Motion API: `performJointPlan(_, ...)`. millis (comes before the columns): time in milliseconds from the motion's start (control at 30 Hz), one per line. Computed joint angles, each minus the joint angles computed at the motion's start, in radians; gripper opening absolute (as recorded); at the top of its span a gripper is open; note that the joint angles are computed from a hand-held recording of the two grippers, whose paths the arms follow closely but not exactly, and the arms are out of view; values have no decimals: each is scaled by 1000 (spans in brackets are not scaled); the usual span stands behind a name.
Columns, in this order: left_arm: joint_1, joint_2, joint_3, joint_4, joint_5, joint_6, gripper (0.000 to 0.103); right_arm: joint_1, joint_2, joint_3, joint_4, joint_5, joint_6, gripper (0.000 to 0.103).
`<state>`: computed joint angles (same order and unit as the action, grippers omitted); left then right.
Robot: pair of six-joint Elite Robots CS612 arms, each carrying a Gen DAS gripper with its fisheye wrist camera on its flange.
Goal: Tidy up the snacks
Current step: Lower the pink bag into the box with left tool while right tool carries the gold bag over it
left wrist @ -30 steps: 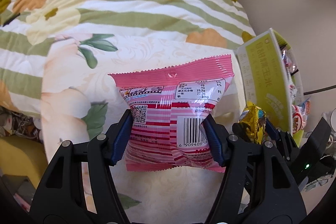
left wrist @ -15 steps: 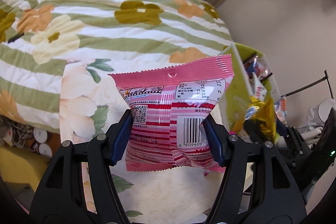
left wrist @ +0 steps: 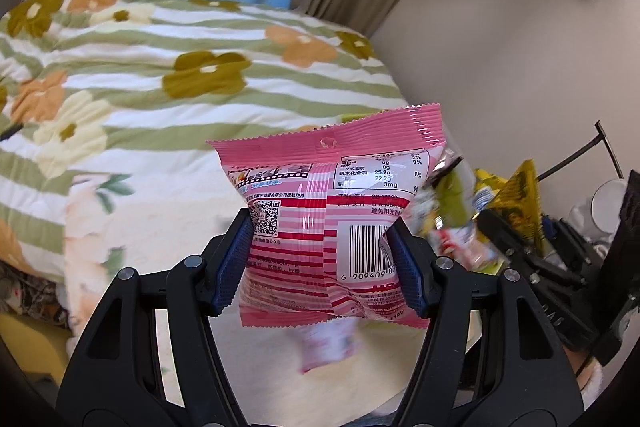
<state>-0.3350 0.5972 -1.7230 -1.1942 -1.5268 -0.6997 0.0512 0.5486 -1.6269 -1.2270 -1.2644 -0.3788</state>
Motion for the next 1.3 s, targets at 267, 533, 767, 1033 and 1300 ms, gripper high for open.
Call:
performJointPlan(267,-53,-86,232,-139,39,-23,62,-81,-38,102,-19,92,-86,61)
performJointPlan(533,-66,-171,491,-245,35,-48,66,-129,-80,214,-20,146,-169,61)
performJointPlan(767,-81,-183,522,-223,105,-107,101,-148,-99,264,-9,177,-186,61)
performJointPlan(1033,-91,-133,381,-105,159,-169,101,-158,-112,297,8,220,-204,61)
performJointPlan(1300,-110,-90,270,-24,230,-204,101,-158,-114,303,9,248,-199,62)
